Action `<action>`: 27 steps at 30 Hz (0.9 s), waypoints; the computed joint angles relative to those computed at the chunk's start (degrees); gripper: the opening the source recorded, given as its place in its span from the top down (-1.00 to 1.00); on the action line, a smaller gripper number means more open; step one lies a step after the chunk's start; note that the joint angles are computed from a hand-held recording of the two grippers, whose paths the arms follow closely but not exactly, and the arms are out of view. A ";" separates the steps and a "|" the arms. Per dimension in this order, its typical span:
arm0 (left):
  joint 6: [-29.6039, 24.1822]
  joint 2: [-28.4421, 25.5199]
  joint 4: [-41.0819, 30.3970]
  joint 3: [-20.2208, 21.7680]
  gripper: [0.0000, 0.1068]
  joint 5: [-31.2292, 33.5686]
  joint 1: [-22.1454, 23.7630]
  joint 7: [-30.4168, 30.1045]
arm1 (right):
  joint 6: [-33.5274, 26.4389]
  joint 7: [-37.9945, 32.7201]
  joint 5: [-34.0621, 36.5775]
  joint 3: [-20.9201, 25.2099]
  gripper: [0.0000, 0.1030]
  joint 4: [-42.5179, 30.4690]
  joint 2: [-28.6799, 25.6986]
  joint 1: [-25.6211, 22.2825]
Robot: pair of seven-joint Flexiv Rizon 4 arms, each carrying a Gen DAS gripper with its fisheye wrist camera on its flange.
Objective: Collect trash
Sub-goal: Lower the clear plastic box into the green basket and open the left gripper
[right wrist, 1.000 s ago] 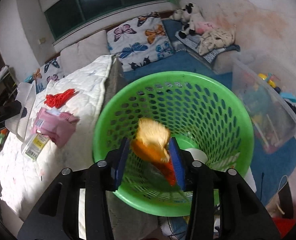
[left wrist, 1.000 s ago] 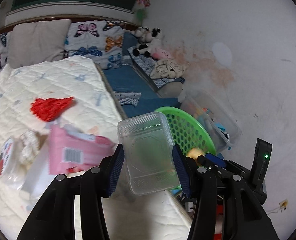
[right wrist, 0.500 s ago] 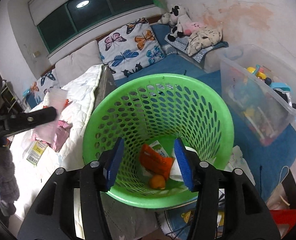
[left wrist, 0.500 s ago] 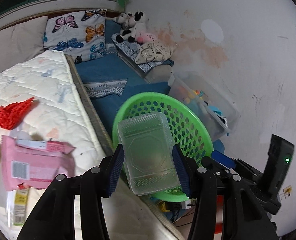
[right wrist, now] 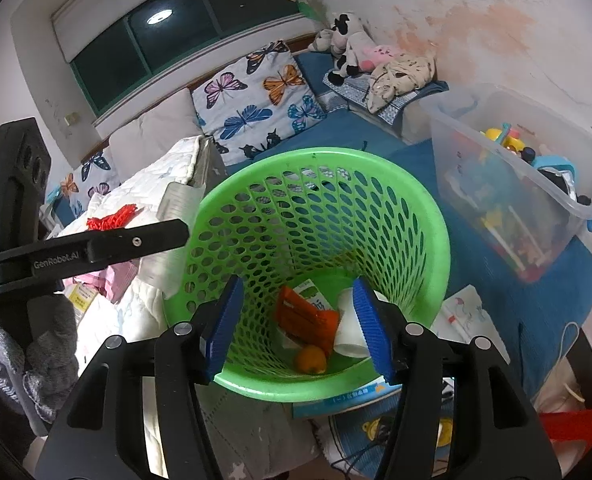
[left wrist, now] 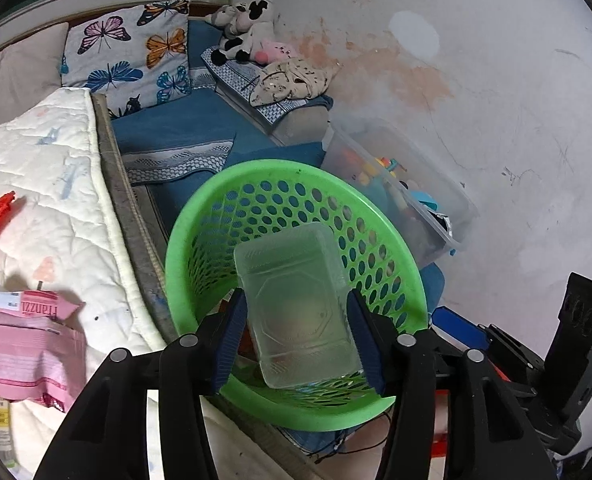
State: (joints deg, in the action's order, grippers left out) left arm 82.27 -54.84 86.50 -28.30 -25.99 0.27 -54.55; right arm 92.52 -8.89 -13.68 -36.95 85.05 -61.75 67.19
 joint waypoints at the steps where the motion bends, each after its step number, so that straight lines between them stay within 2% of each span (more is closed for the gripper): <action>1: -0.07 -0.13 0.06 -0.32 -0.04 -0.01 0.21 0.19 | 0.02 0.00 0.03 0.10 -0.12 -0.01 0.01 -0.03; 6: 1.22 0.08 1.44 -1.20 -0.06 0.19 1.13 0.47 | 0.25 0.00 0.30 0.16 -0.12 0.00 -0.08 0.20; 13: 6.95 1.82 7.63 -5.46 -0.06 2.41 6.48 0.59 | -0.56 -0.81 -0.92 1.46 -0.13 -2.54 -0.38 -0.57; 20: 12.78 3.49 14.88 -9.98 -0.06 7.84 14.32 -2.79 | -2.43 -1.18 -4.26 3.86 -0.18 -7.26 -1.11 -2.36; 27: 16.89 4.33 20.27 -13.24 -0.06 13.16 22.05 -8.06 | -5.15 -3.05 -9.59 9.70 -0.25 -14.14 -2.31 -6.63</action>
State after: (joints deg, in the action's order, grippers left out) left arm 99.16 -50.51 106.77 -41.54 -12.82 22.32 -62.62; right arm 87.37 -11.94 -23.27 -27.24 70.90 -64.06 60.56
